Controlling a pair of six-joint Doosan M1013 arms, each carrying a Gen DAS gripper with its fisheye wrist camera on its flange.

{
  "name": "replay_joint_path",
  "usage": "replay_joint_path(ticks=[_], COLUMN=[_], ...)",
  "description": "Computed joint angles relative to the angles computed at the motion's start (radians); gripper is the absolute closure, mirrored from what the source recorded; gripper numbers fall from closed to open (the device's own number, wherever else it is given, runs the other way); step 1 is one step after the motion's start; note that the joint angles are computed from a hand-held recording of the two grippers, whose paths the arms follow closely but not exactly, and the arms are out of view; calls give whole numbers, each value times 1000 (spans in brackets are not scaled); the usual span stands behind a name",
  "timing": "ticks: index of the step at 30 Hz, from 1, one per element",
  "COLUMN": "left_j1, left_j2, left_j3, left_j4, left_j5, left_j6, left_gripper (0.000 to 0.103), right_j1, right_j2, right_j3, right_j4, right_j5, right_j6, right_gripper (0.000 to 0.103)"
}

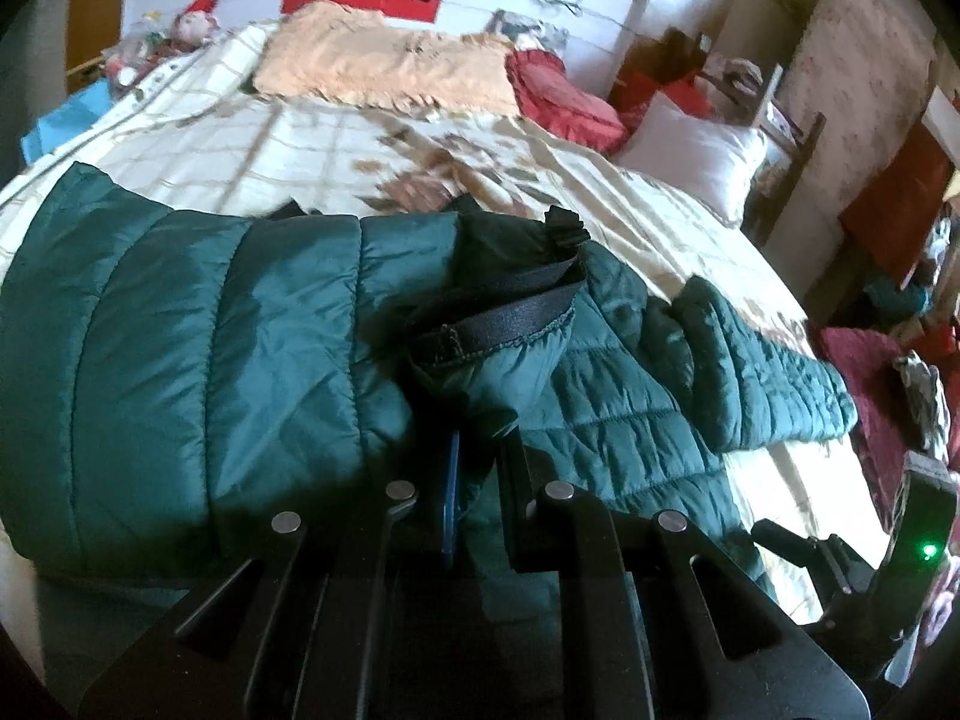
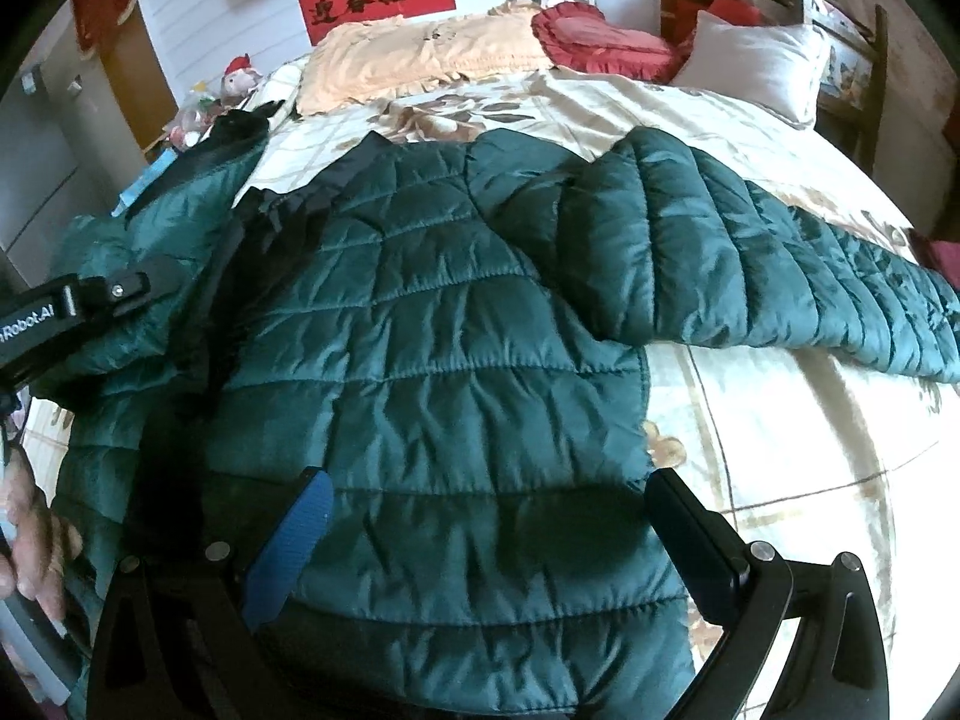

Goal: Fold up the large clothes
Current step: 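Lift the sleeve with the left gripper and fold it across the jacket body, then lower the sleeve onto the jacket and open the left gripper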

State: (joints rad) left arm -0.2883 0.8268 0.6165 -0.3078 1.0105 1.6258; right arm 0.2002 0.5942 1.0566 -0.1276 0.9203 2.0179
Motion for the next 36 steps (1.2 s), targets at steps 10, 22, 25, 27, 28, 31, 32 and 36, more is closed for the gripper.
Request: replay_joint_path(ticks=[10, 22, 25, 27, 28, 31, 32, 36], left_j1=[8, 83, 105, 123, 132, 158, 165, 171], left_j2=[59, -95, -125, -132, -133, -130, -126, -104], left_j3=[-87, 86, 136, 154, 161, 172, 171, 144], left_j4=[-109, -67, 69, 147, 159, 185, 191, 228], left_j5=[145, 10, -60, -81, -87, -101, -98, -88], left_j6=[21, 91, 16, -64, -89, -173, -200, -271], left_gripper=[82, 39, 39, 39, 39, 39, 39, 39], right_j1=[-11, -20, -6, -3, -1, -3, -2, 17], right_j2=[-11, 55, 120, 173, 205, 286, 290, 259], right_j3=[10, -130, -238, -324, -375, -504, -509, -477], right_j4=[19, 237, 199, 177, 169, 224, 239, 126], right_j5=[0, 2, 57, 121, 163, 262, 247, 144], right_j6=[-15, -112, -106, -90, -80, -103, -114, -126], right_gripper=[0, 0, 0, 1, 3, 39, 55, 86])
